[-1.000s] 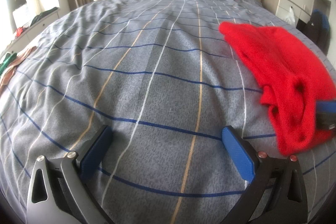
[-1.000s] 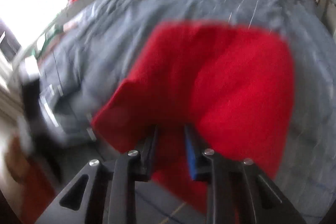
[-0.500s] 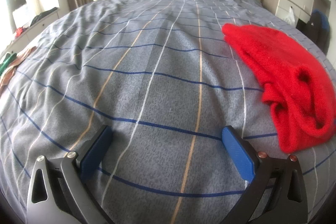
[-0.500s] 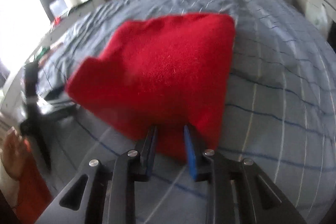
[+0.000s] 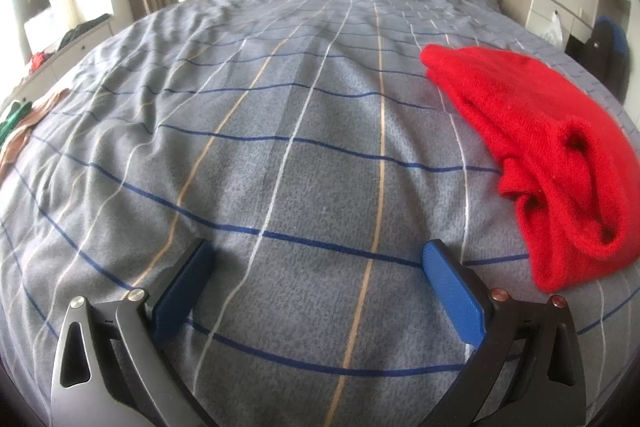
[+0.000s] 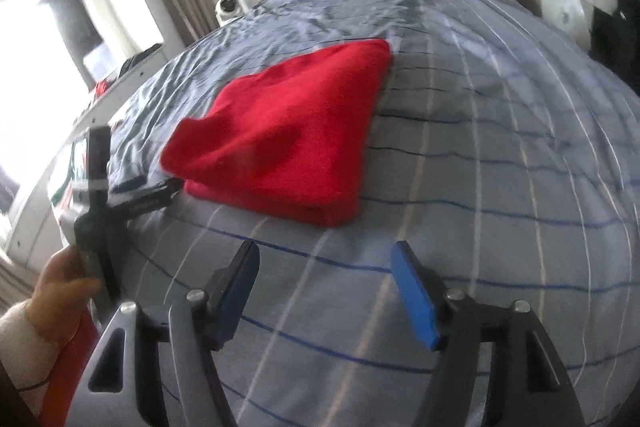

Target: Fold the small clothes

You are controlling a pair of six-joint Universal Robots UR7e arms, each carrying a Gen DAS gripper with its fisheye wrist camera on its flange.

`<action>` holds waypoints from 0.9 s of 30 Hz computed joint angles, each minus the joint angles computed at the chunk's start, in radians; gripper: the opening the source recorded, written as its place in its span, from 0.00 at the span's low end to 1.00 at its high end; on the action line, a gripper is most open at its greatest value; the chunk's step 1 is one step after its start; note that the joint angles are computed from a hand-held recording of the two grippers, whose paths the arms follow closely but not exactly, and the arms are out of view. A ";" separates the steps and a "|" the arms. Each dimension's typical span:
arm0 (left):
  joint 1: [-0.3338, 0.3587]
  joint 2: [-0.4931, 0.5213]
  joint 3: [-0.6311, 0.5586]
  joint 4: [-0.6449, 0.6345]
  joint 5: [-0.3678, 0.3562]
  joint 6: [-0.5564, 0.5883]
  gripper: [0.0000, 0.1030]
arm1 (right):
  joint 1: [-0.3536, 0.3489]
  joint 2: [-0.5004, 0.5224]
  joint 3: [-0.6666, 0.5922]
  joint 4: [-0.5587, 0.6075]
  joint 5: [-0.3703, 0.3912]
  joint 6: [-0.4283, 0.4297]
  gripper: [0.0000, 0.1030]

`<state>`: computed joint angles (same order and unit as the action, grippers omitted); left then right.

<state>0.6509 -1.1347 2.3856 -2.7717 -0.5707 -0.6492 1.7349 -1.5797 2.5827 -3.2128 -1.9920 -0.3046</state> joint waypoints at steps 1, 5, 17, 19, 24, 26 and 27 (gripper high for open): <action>0.005 -0.005 -0.007 0.017 -0.010 -0.004 1.00 | -0.012 -0.012 0.004 0.000 0.014 0.002 0.66; 0.043 -0.116 -0.044 0.146 -0.190 -0.052 1.00 | -0.066 -0.048 0.010 -0.001 0.067 0.005 0.67; 0.102 0.050 -0.332 0.161 -0.481 0.122 0.98 | -0.144 0.136 -0.319 0.180 0.290 0.116 0.67; 0.116 0.079 -0.351 0.186 -0.488 0.102 0.95 | -0.147 0.200 -0.380 0.232 0.284 0.163 0.67; 0.135 0.103 -0.332 0.108 -0.536 0.110 0.37 | -0.084 0.343 -0.434 0.209 0.118 0.089 0.42; 0.125 0.110 -0.324 0.081 -0.546 0.105 0.25 | -0.027 0.390 -0.424 0.114 0.009 0.005 0.32; 0.118 0.099 -0.320 0.079 -0.531 0.119 0.21 | 0.007 0.413 -0.418 0.056 -0.043 -0.045 0.29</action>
